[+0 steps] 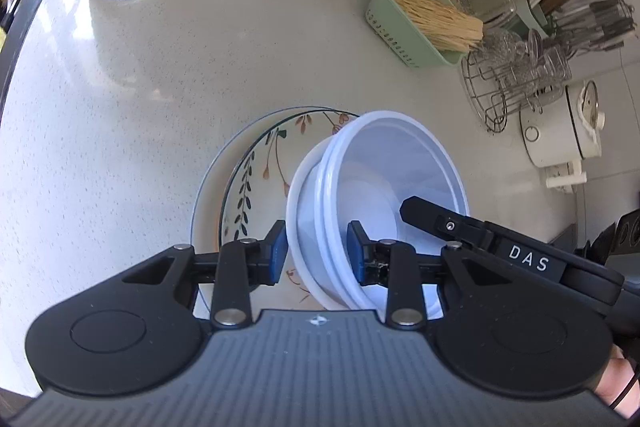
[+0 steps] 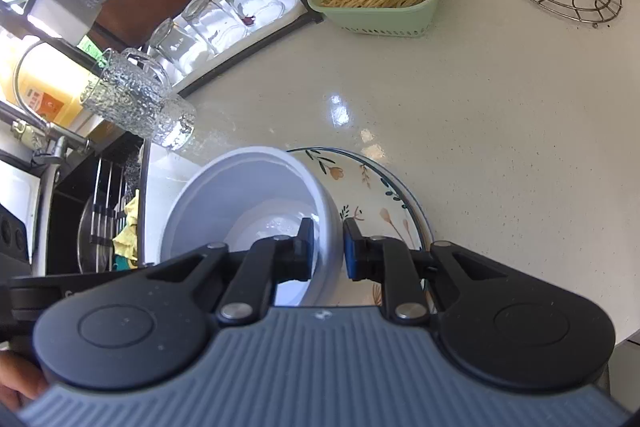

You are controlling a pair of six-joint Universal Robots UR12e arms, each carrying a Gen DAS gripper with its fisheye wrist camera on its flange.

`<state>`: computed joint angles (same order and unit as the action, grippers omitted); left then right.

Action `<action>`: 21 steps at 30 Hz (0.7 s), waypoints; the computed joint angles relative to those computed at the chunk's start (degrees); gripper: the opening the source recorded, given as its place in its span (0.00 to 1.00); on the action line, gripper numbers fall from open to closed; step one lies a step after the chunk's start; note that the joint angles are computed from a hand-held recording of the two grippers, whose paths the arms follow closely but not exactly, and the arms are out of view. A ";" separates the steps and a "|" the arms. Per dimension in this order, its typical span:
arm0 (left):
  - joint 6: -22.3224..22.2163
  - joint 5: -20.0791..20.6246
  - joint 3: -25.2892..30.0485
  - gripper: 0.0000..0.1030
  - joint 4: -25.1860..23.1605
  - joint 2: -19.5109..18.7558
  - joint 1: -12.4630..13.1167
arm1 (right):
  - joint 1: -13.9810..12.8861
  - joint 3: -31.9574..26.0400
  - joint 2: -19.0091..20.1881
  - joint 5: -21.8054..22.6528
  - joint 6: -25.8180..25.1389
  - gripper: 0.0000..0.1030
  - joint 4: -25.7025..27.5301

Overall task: Organize plates and bowls
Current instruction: 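Carry the nested bowls with both grippers over the deer-print plate and lower them, then open the right gripper while the left gripper opens, releasing the bowls onto the plates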

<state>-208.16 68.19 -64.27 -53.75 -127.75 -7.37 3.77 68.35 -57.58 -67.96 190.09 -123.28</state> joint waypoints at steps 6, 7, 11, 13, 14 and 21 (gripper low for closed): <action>3.46 0.82 1.92 0.40 -2.60 -0.58 0.25 | 0.34 0.85 -0.37 -1.92 2.12 0.19 -3.34; 4.34 0.75 2.13 0.44 -2.67 -0.58 0.28 | 0.40 0.88 -0.44 -2.18 2.29 0.19 -3.73; 7.72 2.72 2.94 0.53 -2.99 -0.40 0.02 | 0.66 1.81 -1.28 -4.28 2.67 0.38 -6.54; 8.93 4.33 3.27 0.53 -3.29 -0.15 -0.23 | 0.65 2.30 -1.70 -4.54 2.89 0.52 -7.98; 9.59 5.07 3.24 0.53 -3.11 0.07 -0.36 | 0.67 2.42 -1.87 -4.79 2.79 0.53 -8.40; 9.75 9.06 0.78 0.53 1.31 2.99 -0.91 | 0.32 3.87 -3.55 -4.88 1.82 0.53 -12.69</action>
<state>-198.41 77.25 -63.48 -52.44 -124.76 -8.27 4.09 72.23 -61.13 -72.83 191.91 -135.97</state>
